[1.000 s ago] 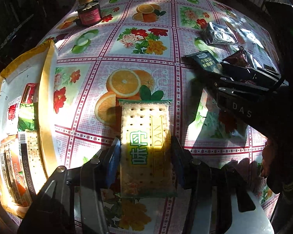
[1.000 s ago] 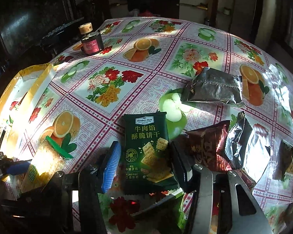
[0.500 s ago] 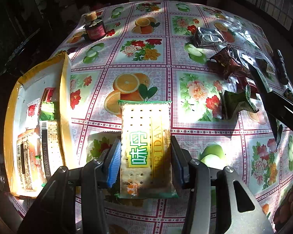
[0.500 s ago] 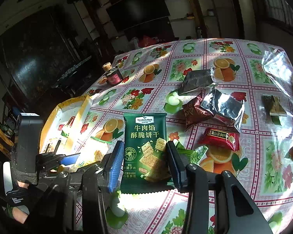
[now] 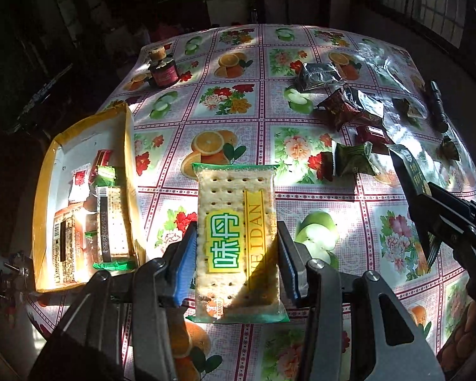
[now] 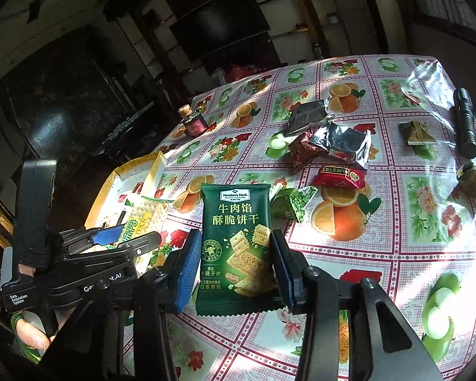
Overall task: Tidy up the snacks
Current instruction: 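Lift both cracker packs and carry them toward the tray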
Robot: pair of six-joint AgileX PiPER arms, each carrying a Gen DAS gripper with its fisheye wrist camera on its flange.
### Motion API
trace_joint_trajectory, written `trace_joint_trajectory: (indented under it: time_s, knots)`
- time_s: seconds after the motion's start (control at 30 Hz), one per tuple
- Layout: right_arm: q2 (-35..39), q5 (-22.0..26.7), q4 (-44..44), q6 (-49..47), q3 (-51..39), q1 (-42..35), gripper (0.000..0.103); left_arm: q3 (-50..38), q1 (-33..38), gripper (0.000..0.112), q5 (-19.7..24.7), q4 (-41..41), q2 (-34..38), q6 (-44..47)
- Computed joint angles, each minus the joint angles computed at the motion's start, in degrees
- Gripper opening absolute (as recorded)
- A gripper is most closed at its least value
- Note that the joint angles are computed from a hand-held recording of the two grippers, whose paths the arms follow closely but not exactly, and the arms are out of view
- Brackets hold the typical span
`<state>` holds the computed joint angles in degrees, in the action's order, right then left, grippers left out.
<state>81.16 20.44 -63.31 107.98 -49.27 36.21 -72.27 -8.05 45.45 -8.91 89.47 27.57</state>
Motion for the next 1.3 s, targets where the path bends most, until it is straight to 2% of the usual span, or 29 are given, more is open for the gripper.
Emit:
trace_joint_trajectory:
  time_s: [0.13, 0.4, 0.87, 1.3]
  knots:
    - [0.78, 1.88, 1.06, -1.05, -0.94, 2.23, 0.044, 1.33, 1.34, 0.048, -0.17, -0.85, -1.4, 1.32]
    - [3.32, 9.16, 4.5, -5.29, -3.92, 6.61, 0.044, 4.8, 3.74, 0.048, -1.34, -2.72, -4.6, 4.38]
    - [6.31, 14.22, 10.78, -12.2, -7.46, 8.02, 0.044, 8.7, 6.17, 0.048, -1.04, -6.17, -6.48, 9.93]
    - [15.04, 20.56, 19.3, -27.76, -18.85, 8.05, 0.044, 8.71, 11.55, 0.048, 1.59, -9.2, -6.2, 14.98]
